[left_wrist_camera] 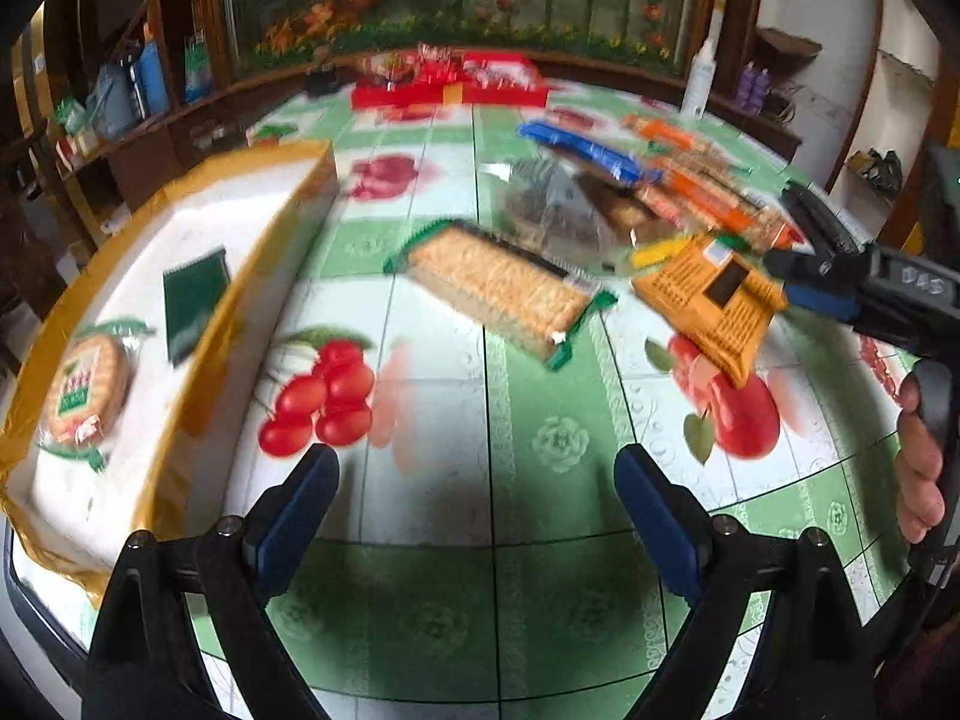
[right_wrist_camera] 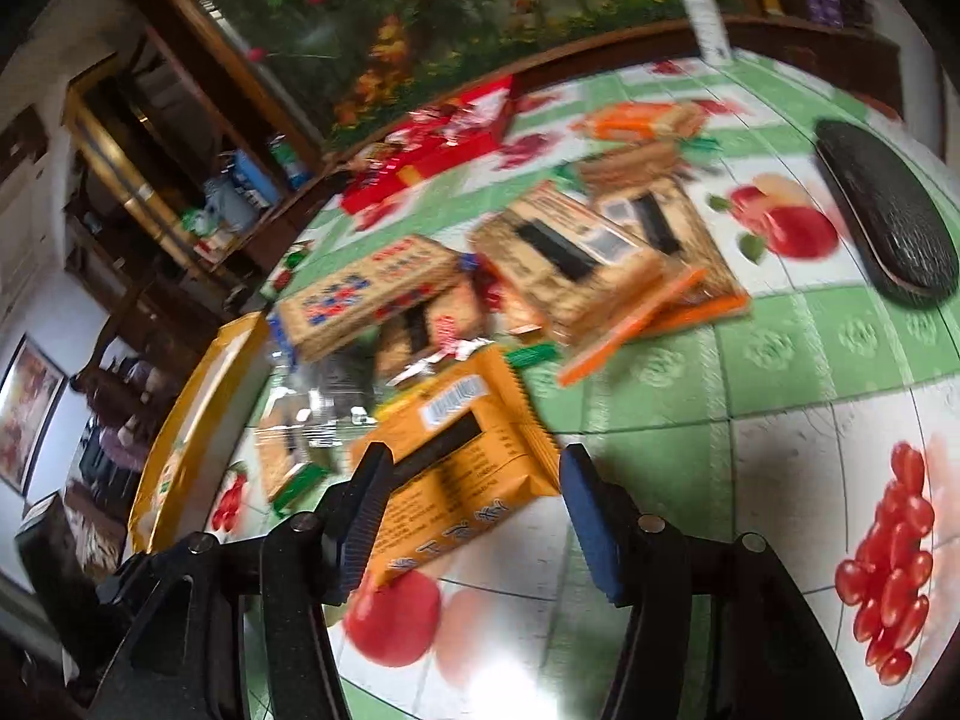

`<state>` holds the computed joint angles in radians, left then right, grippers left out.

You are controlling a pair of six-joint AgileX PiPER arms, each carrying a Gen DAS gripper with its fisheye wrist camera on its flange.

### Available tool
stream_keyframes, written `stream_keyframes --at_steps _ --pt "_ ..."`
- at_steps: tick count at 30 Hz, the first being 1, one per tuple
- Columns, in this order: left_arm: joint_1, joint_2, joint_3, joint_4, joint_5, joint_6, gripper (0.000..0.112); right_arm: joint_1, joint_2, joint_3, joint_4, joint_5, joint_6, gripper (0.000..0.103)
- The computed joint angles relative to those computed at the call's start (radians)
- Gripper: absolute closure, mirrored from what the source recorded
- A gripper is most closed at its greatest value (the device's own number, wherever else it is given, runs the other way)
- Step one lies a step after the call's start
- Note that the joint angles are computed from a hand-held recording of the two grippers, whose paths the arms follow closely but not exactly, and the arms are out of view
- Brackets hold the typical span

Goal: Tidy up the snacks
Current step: 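Move both tools back over the snack pile on the table, then grasp the orange packet with the right tool while the left tool reaches the rectangular cracker pack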

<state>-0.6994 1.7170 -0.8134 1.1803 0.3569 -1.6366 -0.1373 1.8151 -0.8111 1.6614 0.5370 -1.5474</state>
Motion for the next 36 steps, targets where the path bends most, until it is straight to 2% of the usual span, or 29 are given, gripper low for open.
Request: stream_keyframes --at_steps 3,7,11,13,15,17,20,25,28,30,34,36 --pt "0.032 -0.008 0.012 -0.021 -0.066 0.027 0.019 -0.006 0.026 -0.022 -0.088 0.016 0.111 0.041" --pt "0.062 -0.018 0.028 0.024 -0.129 -0.006 0.02 0.056 0.03 -0.078 -0.218 -0.008 0.287 0.033" --pt "0.099 -0.026 0.045 0.066 -0.199 -0.044 0.02 0.215 0.084 -0.266 -0.596 -0.14 0.675 0.033" --pt "0.109 -0.03 0.054 0.101 -0.22 -0.086 0.019 0.274 0.144 -0.383 -0.793 -0.144 0.85 0.033" --pt "0.112 -0.031 0.058 0.113 -0.227 -0.098 0.02 0.303 0.185 -0.452 -0.866 -0.132 0.903 0.033" --pt "0.109 -0.032 0.06 0.133 -0.225 -0.116 0.019 0.313 0.173 -0.435 -0.787 -0.163 0.813 0.033" --pt "0.111 -0.031 0.063 0.173 -0.233 -0.153 0.019 0.305 0.132 -0.379 -0.701 -0.153 0.648 0.033" --pt "0.104 -0.031 0.06 0.152 -0.224 -0.13 0.019 0.287 0.124 -0.323 -0.803 -0.155 0.67 0.033" --pt "0.108 -0.032 0.063 0.18 -0.228 -0.16 0.019 0.219 0.073 -0.226 -0.711 -0.068 0.526 0.03" --pt "0.112 -0.032 0.066 0.201 -0.235 -0.18 0.019 0.19 0.013 -0.139 -0.704 -0.042 0.462 0.027" --pt "0.112 -0.028 0.06 0.124 -0.24 -0.094 0.019 0.139 -0.077 -0.036 -0.727 0.137 0.278 0.025" --pt "0.106 -0.027 0.058 0.123 -0.232 -0.09 0.019 0.137 -0.144 0.0 -0.71 0.13 0.163 0.025"
